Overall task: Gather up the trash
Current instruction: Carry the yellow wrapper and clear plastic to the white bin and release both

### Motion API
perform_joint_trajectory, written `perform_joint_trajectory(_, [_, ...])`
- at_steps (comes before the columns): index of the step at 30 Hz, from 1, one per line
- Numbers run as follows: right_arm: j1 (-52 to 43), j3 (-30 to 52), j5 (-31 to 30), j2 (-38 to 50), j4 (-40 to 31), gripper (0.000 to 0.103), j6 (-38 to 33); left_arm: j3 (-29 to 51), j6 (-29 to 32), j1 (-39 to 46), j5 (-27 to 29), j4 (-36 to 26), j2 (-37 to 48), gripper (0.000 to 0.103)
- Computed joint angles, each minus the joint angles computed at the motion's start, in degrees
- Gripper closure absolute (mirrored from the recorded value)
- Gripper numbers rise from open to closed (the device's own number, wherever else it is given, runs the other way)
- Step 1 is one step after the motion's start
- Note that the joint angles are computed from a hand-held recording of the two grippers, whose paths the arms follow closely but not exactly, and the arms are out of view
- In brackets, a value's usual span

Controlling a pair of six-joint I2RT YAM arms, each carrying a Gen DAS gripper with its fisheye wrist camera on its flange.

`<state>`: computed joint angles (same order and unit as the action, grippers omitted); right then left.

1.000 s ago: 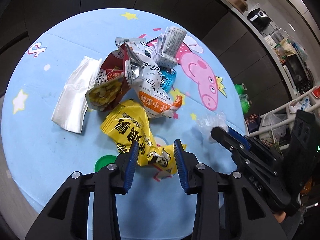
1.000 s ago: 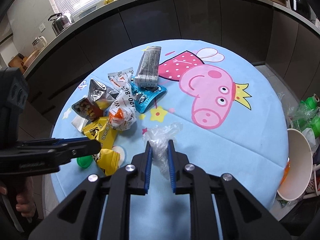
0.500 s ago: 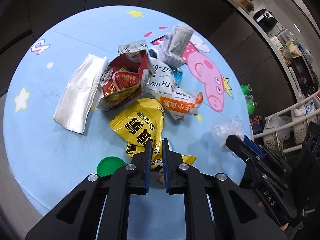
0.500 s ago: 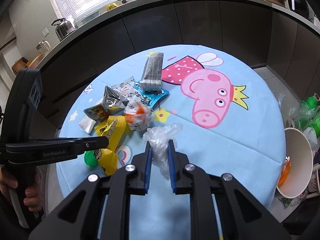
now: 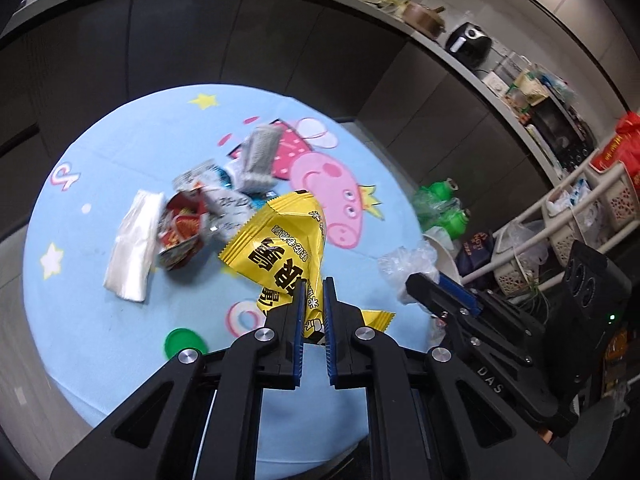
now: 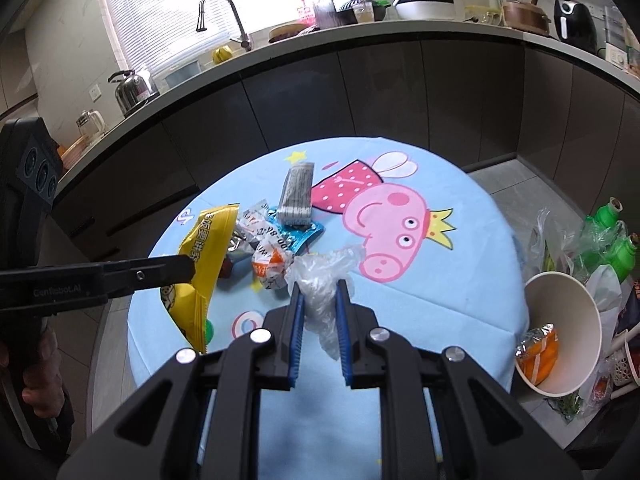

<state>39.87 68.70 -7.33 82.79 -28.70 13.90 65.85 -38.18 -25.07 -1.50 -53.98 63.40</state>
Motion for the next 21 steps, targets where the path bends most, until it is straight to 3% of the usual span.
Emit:
perform_joint_trajectory(10, [-7.5, -4.7, 0.2, -7.5, -0.3, 0.086, 0.3, 11.8, 2.9, -7.6, -0.4, 3.1, 12.4, 0.095])
perform_joint_trajectory(21, [-21.5, -10.7, -3.9, -12.3, 0.4, 0.087, -1.1, 27.5, 7.0, -13.5, 3.6, 5.8, 30.3, 0.095])
